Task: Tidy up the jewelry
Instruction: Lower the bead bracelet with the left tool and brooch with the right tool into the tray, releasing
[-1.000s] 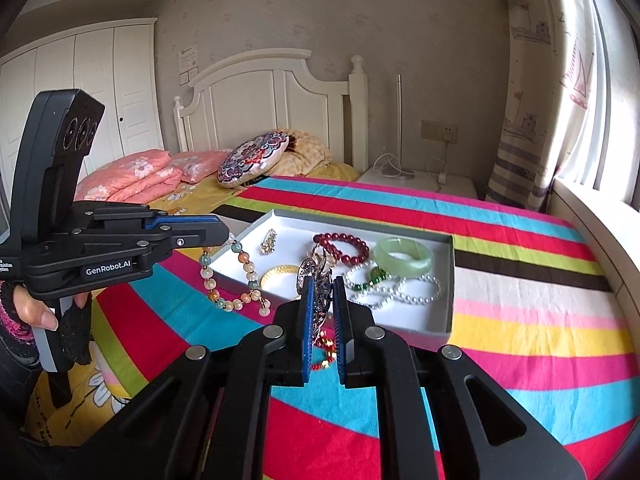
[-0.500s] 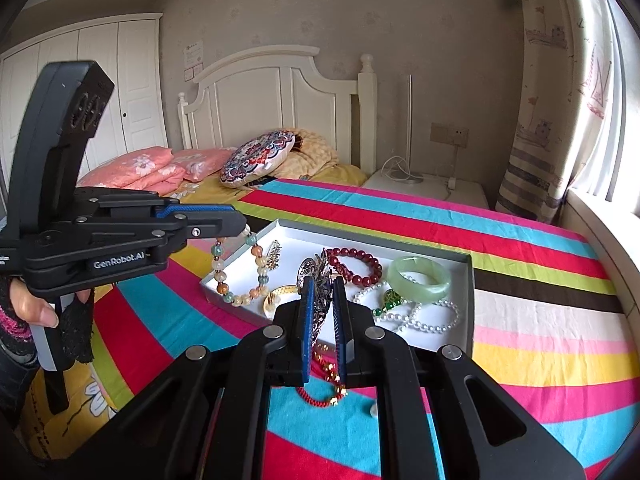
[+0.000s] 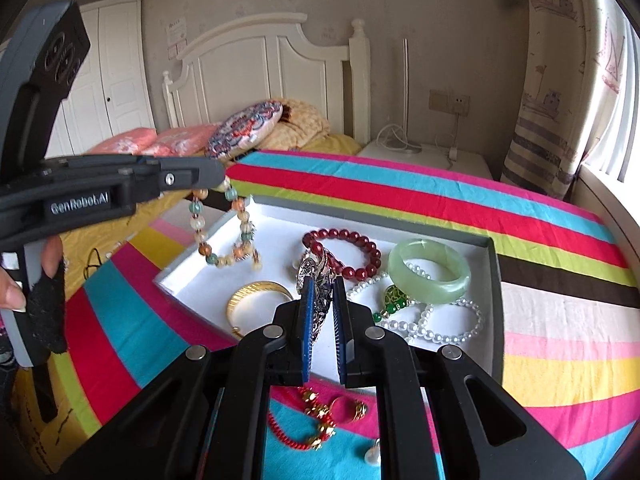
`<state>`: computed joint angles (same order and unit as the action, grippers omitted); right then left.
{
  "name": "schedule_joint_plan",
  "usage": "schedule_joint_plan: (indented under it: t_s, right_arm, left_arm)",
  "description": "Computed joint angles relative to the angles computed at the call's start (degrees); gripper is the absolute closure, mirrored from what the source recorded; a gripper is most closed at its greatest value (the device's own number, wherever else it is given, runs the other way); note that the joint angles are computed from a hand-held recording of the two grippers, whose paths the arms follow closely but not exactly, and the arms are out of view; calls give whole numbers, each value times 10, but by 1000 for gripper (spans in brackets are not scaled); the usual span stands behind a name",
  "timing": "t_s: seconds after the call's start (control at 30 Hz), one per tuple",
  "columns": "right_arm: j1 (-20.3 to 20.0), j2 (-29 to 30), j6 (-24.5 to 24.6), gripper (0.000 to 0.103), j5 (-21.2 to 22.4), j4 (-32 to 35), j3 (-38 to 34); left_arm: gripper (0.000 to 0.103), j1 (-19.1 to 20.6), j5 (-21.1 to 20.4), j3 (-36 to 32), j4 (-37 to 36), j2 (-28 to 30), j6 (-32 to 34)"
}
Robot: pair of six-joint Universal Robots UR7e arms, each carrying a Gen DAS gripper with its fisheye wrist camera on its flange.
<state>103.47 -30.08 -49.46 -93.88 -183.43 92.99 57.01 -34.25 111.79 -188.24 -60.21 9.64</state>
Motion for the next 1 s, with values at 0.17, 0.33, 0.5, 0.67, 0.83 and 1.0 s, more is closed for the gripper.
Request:
schedule_joint_plan:
  t_s: [0.17,0.33,0.5,0.67,0.83,1.0]
  right_arm:
    - [8,32,-14,93,-44,-27,-27]
    - [21,66,-66,93,-103,-98,-41]
    - [29,75,-110,88,-118,-95,-37]
    - [14,24,-40,63,-38,-9,-10]
    - [-9,-19,21,62,-2,-27,21]
    - [-37,-55,58,56,-6,-55,47]
  left_arm:
    - [94,17,-9,-22,14,14,-2]
    - [93,35,-2,-23,19,20,-18]
    - [85,48,6,-4,49,8,-62]
    - [44,38,34,31,7,-5,-64]
    - [11,14,83,72,-67,-5,-66]
    - [2,-11,85,109,-149,7,-74]
